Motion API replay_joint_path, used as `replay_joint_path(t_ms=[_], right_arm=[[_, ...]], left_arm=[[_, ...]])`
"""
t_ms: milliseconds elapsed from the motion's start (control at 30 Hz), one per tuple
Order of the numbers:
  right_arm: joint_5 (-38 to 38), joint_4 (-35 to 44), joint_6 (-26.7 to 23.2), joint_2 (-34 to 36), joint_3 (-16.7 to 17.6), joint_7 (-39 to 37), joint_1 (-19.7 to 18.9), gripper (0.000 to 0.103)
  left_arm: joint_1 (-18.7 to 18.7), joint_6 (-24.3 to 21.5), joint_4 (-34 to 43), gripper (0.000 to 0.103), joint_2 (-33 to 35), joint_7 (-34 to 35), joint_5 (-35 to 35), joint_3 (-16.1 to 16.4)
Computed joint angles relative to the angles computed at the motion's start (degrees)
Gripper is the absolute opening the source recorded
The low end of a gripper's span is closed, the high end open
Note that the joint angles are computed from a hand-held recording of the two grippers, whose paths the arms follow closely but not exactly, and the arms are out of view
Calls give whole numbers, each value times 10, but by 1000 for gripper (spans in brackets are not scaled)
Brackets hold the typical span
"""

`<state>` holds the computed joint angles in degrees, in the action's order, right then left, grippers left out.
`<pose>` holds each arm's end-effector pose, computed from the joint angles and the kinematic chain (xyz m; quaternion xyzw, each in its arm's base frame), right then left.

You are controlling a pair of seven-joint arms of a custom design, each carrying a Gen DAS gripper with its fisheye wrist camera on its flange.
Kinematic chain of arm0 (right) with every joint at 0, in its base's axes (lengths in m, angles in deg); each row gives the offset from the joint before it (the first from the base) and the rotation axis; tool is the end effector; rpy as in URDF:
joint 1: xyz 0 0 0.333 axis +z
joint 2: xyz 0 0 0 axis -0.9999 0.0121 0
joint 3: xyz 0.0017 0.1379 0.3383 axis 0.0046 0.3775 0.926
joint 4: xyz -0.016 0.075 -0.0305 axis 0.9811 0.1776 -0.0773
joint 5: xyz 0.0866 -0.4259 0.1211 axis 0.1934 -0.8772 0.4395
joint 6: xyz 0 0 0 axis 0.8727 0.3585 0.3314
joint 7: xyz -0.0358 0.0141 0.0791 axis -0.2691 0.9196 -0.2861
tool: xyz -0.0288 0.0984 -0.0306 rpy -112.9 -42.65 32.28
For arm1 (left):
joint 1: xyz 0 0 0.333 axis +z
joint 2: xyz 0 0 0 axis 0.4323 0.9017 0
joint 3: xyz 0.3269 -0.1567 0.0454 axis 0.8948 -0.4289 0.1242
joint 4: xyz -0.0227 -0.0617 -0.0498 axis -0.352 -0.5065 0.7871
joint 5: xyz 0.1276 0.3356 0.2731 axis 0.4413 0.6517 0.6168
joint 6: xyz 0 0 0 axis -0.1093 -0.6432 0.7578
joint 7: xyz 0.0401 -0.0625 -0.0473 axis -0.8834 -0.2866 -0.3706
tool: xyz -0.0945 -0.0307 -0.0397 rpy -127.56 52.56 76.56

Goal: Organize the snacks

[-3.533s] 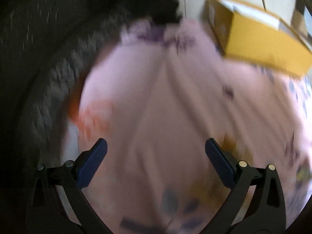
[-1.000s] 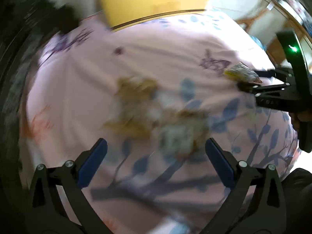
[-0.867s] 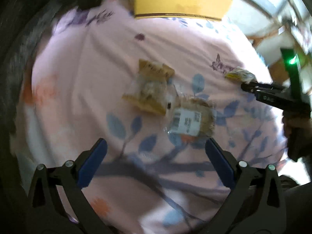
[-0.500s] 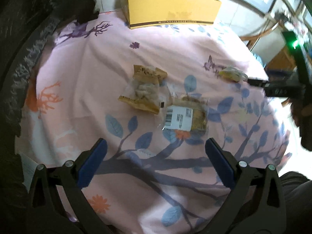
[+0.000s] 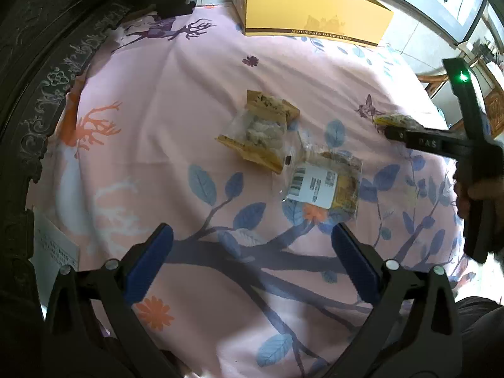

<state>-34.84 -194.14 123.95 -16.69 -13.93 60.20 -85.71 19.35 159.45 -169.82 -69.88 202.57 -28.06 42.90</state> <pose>0.6750 0.0159 0.5133 -0.4972 0.8479 -0.1323 0.1277 0.7037 -0.1962 0.5754 -0.4367 0.8766 -0.1941 0.0561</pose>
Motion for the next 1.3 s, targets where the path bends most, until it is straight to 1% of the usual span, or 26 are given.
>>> replay_joint_path(t_ms=[67,133,233,367,400,433,467,500,567,633,667,700,733,767,800,833,867,900,933,1000,1033,1067,1100,1167,1233,1300], right_arm=[[63,-9,7,-10,4,-20,-6,37],[60,-16,3,-24,7,-19,0,35],[-9,-24,6,-40,10,1,12,32],[2,-23,-16,-56,10,-2,16,33],[-6,-19,-27,-58,10,-1,17,41],[-6,-12,-44,-55,10,-13,17,72],[-14,-1,-66,-50,10,-22,17,88],[-41,-1,-77,-53,10,-19,18,102],[-86,-9,-49,-55,10,16,19,102],[-69,-5,-24,-43,6,30,15,102],[-58,-1,-9,-32,4,30,12,102],[-45,3,1,-24,3,22,10,102],[-23,13,8,-8,3,4,8,102],[-17,26,9,9,4,-11,7,102],[-28,34,12,20,4,-17,9,102],[-40,40,21,29,5,-30,11,102],[-48,41,38,36,8,-60,11,101],[-60,48,34,44,7,-72,14,81],[-59,59,17,54,8,-85,15,54],[-54,65,12,59,6,-81,16,51],[-49,73,-3,62,5,-80,17,50],[-57,73,-5,59,3,-69,19,49],[-53,66,2,51,3,-64,18,49],[-41,58,6,39,2,-57,15,49],[-53,39,14,14,-1,-33,16,49],[-61,30,20,-5,-2,-10,15,49]], left_arm=[[-1,-3,8,101,4,3,2,-1],[-2,12,5,101,2,6,0,-2],[-2,48,-9,101,-9,25,-7,-5],[-9,72,-25,101,-22,53,-8,-11],[-12,70,-26,101,-24,67,-11,-15],[-11,76,-37,101,-31,111,-32,-24],[-13,88,-49,101,-38,144,-47,-29],[-21,112,-69,101,-45,168,-38,-32],[-44,130,-82,101,-35,156,23,-28],[-65,125,-74,101,-14,103,93,-17],[-73,114,-64,101,1,79,104,-9],[-61,113,-61,101,7,81,75,-17],[-47,95,-49,101,16,78,22,-22],[-42,62,-34,100,24,69,5,-22],[-41,61,-38,97,20,79,6,-23],[-42,70,-47,89,14,88,7,-24],[-39,68,-51,87,9,100,-7,-27],[-39,72,-55,85,6,109,-9,-28],[-38,69,-56,82,6,119,-16,-29],[-39,57,-48,79,8,124,-19,-29],[-39,48,-43,75,10,123,-21,-28],[-40,40,-38,71,11,123,-25,-29],[-32,15,-24,63,17,134,-52,-32],[-28,-20,-1,62,28,125,-75,-32],[-33,-5,-13,62,22,134,-65,-32],[-32,-11,-19,61,16,139,-68,-31]])
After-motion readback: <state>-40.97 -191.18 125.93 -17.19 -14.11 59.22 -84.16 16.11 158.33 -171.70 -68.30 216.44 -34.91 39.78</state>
